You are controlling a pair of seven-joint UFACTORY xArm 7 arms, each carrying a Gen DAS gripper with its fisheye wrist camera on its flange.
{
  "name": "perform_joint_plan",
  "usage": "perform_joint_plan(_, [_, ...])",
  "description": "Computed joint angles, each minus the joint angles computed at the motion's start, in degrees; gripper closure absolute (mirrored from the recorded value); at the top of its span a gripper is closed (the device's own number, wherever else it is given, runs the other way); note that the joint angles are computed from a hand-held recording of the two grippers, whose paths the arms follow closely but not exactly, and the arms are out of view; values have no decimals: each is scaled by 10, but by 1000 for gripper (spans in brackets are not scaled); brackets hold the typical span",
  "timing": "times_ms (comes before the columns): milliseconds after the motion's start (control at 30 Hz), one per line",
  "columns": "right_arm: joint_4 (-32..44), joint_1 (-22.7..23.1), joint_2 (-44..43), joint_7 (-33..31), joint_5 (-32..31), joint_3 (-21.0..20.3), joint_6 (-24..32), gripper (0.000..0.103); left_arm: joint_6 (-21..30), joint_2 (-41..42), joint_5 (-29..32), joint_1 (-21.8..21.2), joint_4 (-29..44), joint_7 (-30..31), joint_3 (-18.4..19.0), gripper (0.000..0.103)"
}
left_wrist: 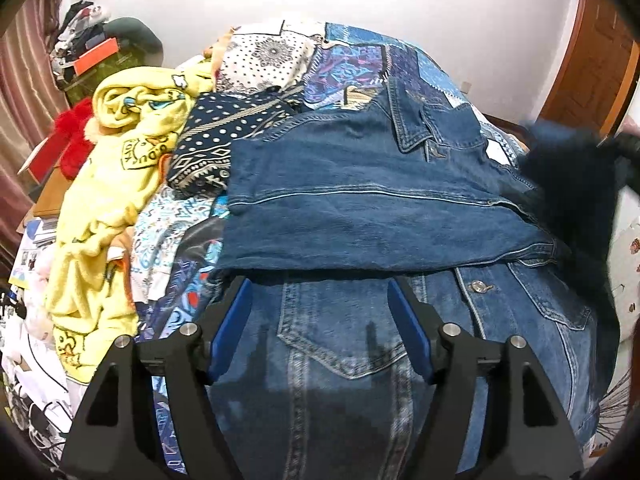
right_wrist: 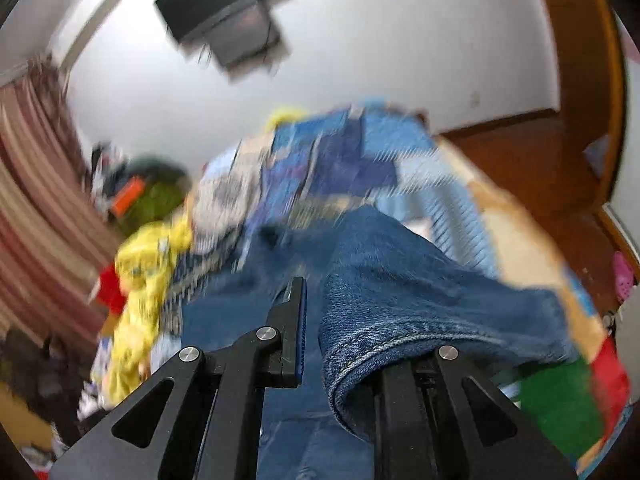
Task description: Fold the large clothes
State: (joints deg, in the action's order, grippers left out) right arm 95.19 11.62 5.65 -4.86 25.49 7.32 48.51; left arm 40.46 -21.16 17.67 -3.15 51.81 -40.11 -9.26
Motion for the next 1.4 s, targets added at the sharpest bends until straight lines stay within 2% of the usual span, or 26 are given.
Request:
perform_joint_plan(100, [-14, 10, 21, 8, -10, 9, 52, 91, 9, -9, 12, 2, -5, 0, -4, 29])
perform_joint_plan(167, [-34, 3, 24, 3, 22, 9, 81, 91, 15, -12, 15, 0, -6, 6, -6, 27])
perform_joint_plan(300, [-51, -7, 15, 7, 43, 4, 117, 91, 21, -2, 15, -5, 7, 15, -9, 23])
perform_joint_plan(400, [-46, -11, 5, -8, 41, -1, 142, 83, 23, 21, 14, -12, 36, 18, -12, 23])
perform_joint_plan(433, [-45, -12, 0, -11, 32, -3, 148, 74, 23, 30, 13, -16, 47, 20, -12, 23])
perform_joint_plan(467, [-40, -10, -3, -9, 17, -4, 152, 58, 22, 40, 12, -20, 60, 23, -12, 23])
perform_joint_plan(533, [-61, -15, -32, -31, 20, -10, 134, 45, 23, 66, 15, -29, 94, 30, -15, 23])
perform_joint_plan(600, [-86, -21, -62, -57, 24, -19, 108, 42, 28, 97, 27, -40, 135, 35, -19, 22])
perform_joint_plan(667, [-97, -23, -76, -54, 2, -25, 82, 31, 35, 137, 38, -56, 187, 46, -22, 22])
perform_joint_plan(767, [-131, -31, -106, -45, -34, -35, 30, 22, 36, 193, 40, -86, 260, 71, -19, 17])
perform_joint_plan(833, [-147, -37, -115, -30, -70, -40, 7, 21, 40, 230, 32, -107, 307, 99, -14, 12])
perform_joint_plan(967, [-160, -46, -111, -13, -111, -46, 0, 21, 85, 323, 28, -154, 418, 173, -6, 11])
perform_joint_plan(1233, [-193, -56, -98, -15, -87, -56, 27, 21, 204, 491, 67, -247, 590, 289, 36, 11])
perform_joint_plan(1300, [-197, -58, -95, -12, -81, -56, 40, 21, 221, 521, 62, -259, 617, 309, 48, 11])
perform_joint_plan(1400, [-209, -61, -95, -16, -73, -56, 48, 21, 210, 547, 52, -266, 641, 320, 62, 11])
